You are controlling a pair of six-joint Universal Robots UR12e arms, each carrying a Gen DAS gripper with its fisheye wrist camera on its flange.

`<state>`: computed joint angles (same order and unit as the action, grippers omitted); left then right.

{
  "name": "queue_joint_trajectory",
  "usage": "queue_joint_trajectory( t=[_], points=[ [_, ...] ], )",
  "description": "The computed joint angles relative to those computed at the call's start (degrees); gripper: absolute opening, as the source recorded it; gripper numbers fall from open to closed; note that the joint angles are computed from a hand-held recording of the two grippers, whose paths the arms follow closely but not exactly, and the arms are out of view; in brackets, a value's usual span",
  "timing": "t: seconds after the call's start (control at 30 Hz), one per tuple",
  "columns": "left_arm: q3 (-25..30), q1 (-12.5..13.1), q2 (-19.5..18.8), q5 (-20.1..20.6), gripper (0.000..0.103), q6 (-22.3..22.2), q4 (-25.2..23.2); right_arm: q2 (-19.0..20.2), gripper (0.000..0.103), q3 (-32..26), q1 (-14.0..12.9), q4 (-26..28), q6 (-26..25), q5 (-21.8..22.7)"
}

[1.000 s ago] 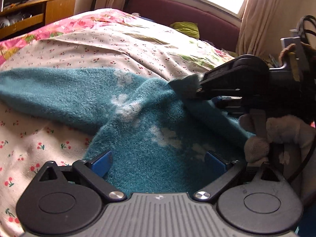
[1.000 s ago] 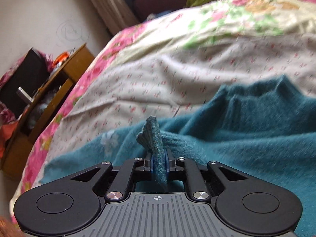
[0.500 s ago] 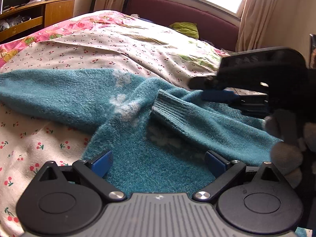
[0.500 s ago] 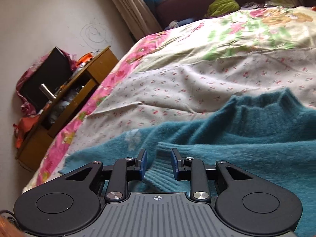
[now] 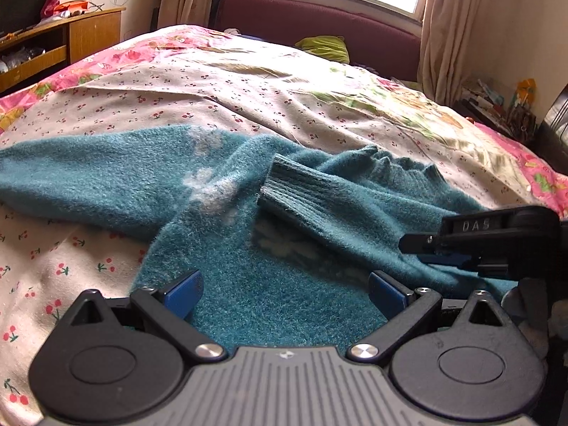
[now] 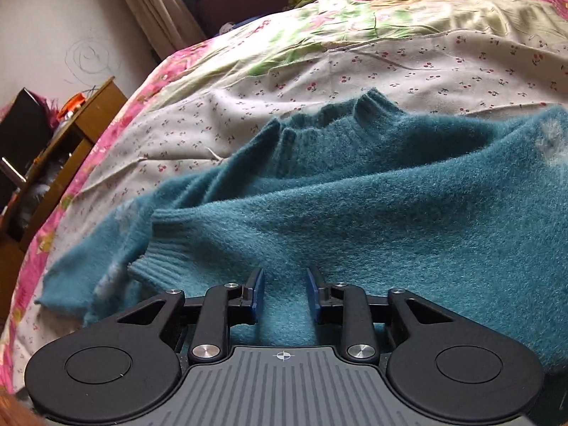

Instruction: Fold small clothes

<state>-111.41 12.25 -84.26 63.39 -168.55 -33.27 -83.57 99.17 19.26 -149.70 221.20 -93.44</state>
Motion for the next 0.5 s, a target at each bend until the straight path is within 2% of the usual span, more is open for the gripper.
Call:
queue_joint_trajectory(
  t=[0.07,0.1,0.3,0.37,0.43,0.47,0.5],
  points=[
    [-0.09,-0.09,-0.01,0.28,0.103,-0.07,0.26,-0.14,0.028,0.12,0.0,-1.43,0.08,1.6],
    [-0.12,-0.08,-0.02,0.28,0.103,-0.14,0.34,-0.26,0.028,0.11,0.25,-1.67,0.01,1.05],
    [-0.2,0.09,0.0,-0.21,0.103,-0.44,0.7,-3.28,0.028,1.99,1.33,-3.04,-0.6,-8.41],
    [-0.25,0.16,0.03,-0.49,0.103,-0.48,0.9,-4.64,0.028,3.13,1.48,-1.39,1.66,-13.92],
    [-0.29,0.15,0.04,-0.58,0.103,-0.46,1.02,-5.76,0.028,4.23,1.51,2.33,6.1,-19.98],
    [-0.28,0.09,0.01,-0.49,0.103,-0.35,0.96,-6.12,0.028,4.4,1.23,5.93,8.33,-21.62],
    [-0.22,-0.04,-0.05,-0.27,0.103,-0.11,0.75,-6.37,0.025,4.72,0.58,8.53,9.87,-20.85]
  ],
)
